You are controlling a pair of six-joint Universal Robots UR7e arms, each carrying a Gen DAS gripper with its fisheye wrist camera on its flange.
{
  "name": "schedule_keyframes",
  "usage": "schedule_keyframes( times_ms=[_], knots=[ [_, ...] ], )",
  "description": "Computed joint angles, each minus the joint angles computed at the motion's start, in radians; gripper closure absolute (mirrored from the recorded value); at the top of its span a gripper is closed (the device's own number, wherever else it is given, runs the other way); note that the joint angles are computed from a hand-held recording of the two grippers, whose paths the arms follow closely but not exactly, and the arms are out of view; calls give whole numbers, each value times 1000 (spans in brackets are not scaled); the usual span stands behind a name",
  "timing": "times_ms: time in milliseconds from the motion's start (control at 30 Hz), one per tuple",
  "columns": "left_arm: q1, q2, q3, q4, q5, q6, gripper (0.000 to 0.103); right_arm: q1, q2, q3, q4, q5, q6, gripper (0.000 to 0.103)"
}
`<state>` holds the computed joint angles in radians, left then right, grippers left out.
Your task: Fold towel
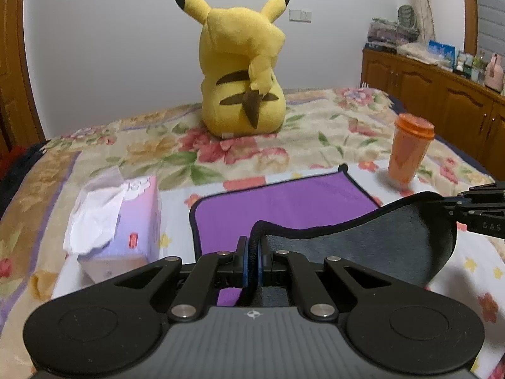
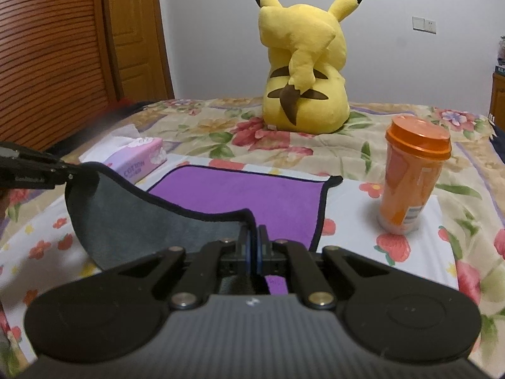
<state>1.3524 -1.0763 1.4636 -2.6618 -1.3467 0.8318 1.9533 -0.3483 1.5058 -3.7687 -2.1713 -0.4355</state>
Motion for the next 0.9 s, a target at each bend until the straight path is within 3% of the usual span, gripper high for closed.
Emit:
schedule_keyframes(
  times_ms=[900],
  knots=[
    [-24, 67, -80, -60, -36, -20, 94, 0, 7, -87, -34, 19, -113, 99]
  ],
)
